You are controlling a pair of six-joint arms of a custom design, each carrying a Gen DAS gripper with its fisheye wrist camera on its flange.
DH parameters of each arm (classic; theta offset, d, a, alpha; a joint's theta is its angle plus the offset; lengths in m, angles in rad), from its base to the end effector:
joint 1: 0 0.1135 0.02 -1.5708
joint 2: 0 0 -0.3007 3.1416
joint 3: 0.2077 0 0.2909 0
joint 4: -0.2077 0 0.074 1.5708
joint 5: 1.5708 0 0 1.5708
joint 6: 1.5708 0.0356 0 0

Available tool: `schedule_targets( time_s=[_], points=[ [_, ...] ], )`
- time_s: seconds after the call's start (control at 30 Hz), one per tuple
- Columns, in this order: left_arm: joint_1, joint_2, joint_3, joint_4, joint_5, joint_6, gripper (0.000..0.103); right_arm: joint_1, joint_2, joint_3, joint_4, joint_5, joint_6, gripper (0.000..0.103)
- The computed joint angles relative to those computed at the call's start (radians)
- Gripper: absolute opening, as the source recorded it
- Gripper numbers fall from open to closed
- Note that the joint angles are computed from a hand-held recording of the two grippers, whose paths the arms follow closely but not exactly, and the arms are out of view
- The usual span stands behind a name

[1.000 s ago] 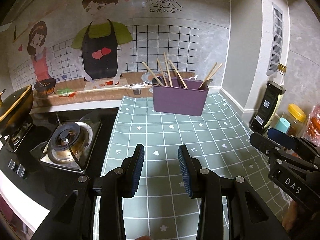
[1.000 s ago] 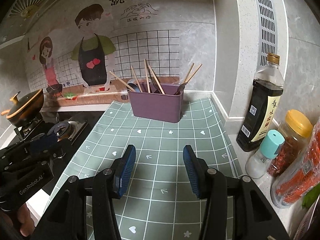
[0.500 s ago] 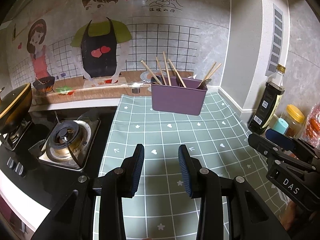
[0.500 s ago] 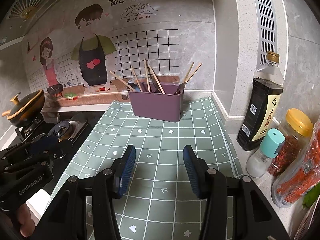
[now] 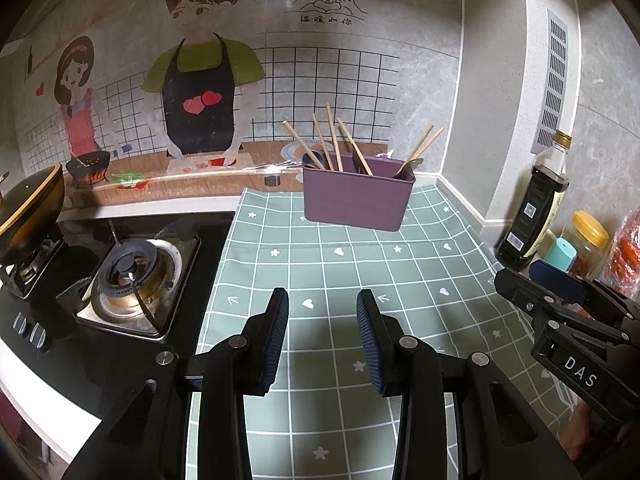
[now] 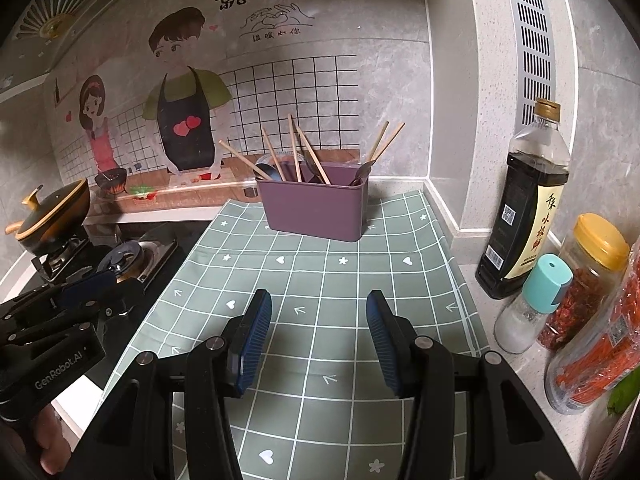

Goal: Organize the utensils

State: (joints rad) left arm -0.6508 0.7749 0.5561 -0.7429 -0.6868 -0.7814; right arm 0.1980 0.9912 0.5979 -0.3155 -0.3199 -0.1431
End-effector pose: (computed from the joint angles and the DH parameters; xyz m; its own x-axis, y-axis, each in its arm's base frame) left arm 0.1363 -0.0754 0.2374 -0.5899 -0.2353 -0.7724 -0.3319 0.9427 -0.0337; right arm 0.2165 0.0549 0.2412 -0.5717 -0.2528 -0.7806 -0.5075 0.8565 0.0943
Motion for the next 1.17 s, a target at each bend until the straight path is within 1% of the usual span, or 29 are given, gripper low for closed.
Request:
schedule_targets(
  time_s=[0.73,1.17],
  points=[
    [0.007,0.014,-0.001,0.017,0.015,0.003,0.037,-0.007,0.011,0.011,-0.006,0.005,0.009,0.047],
    [0.047,-0.025,-0.026,0.026,0.049,0.029,0.037,0.003,0.014,0.012,-0.004,0.019,0.010,0.047]
  ],
)
